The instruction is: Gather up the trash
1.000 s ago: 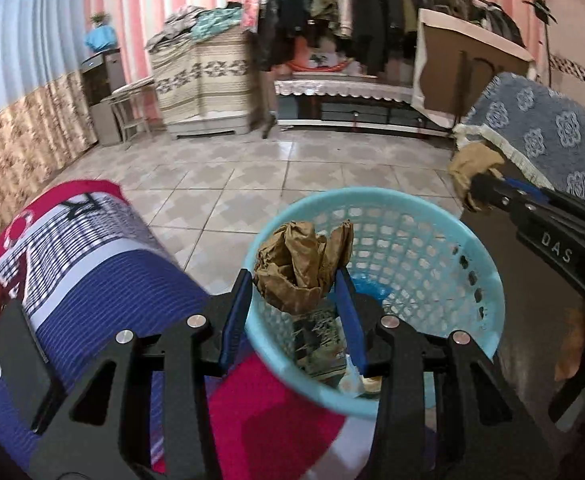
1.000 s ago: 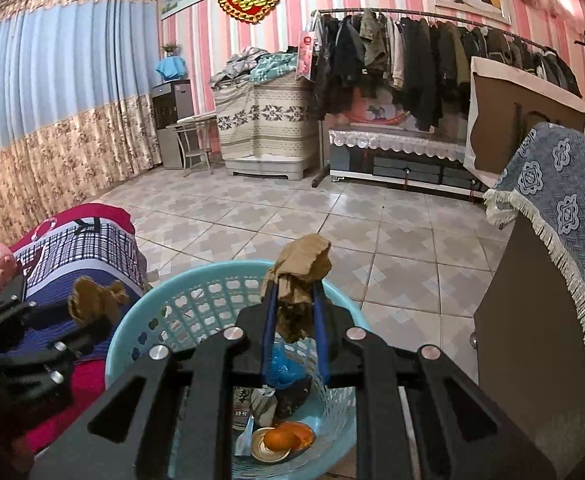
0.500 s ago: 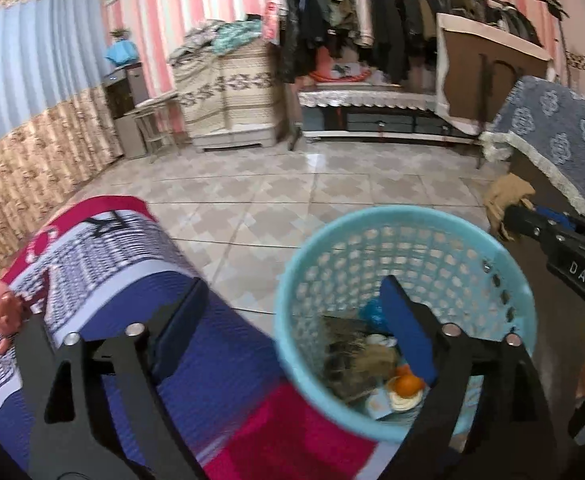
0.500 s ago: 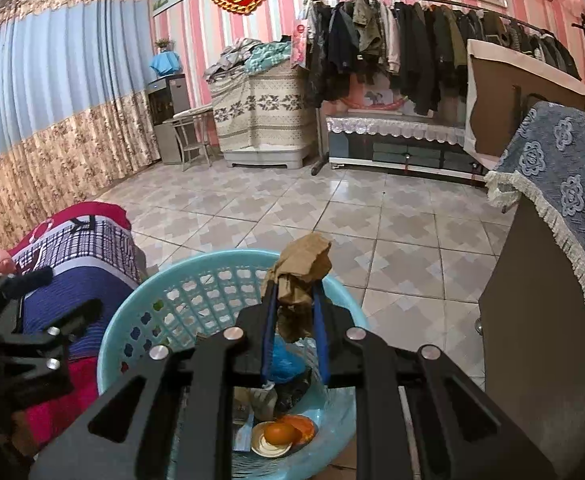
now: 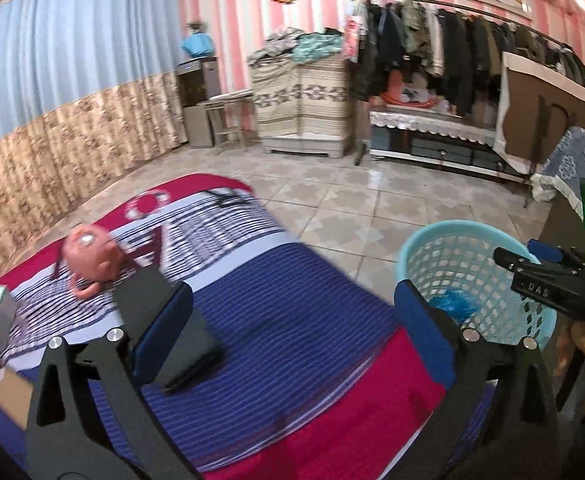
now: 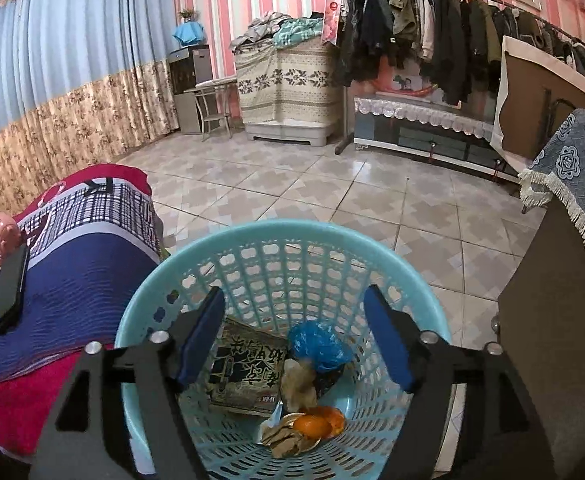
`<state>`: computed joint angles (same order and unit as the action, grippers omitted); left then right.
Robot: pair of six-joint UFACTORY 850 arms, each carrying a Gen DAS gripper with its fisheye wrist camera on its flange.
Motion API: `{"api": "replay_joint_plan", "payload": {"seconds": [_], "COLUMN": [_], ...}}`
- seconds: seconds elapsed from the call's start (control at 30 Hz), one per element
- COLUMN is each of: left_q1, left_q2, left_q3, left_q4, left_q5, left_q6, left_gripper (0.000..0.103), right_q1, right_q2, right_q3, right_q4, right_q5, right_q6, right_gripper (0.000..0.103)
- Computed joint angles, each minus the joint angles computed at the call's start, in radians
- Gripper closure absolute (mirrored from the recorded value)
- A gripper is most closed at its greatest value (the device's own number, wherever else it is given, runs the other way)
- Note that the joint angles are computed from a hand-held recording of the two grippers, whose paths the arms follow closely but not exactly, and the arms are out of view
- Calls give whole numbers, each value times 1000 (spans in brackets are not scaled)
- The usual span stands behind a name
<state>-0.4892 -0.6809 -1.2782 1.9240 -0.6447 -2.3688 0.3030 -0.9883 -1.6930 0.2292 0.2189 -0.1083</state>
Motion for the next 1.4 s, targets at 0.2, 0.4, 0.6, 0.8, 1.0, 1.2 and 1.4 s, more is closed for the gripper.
{"api": "replay_joint_plan", "payload": {"seconds": [0.2,0.4,0.6,0.8,1.0,1.2,1.4], "left_q1": [3,-6,-26,-63,-112,-152,-168], "left_q2": [119,203,253,293,322,344,391], "left_q3": [164,291,391,455,497,549,618], "left_q4": [-25,-61,-78,-160,-221,-204,-174], "left_q5": [-61,-113,-139,-191,-274,-293,-314], "left_q6": [-74,-124,-177,-165,-148,-210,-308], "left_gripper": [6,6,5,5,5,5,5], "right_q1": [26,44,68,109,148,184,207], "right_q2": [26,63,99,142,264,392,457], "right_q3": [42,106,171,241,420,596,696], "right_q4": [116,99,56,14,-106,-103,-133], "right_q5": [44,90,130,155,272,392,407], "right_q6": [-120,-109,-80,-105,18,64,147], "right_gripper": [10,5,5,5,5,4,4]}}
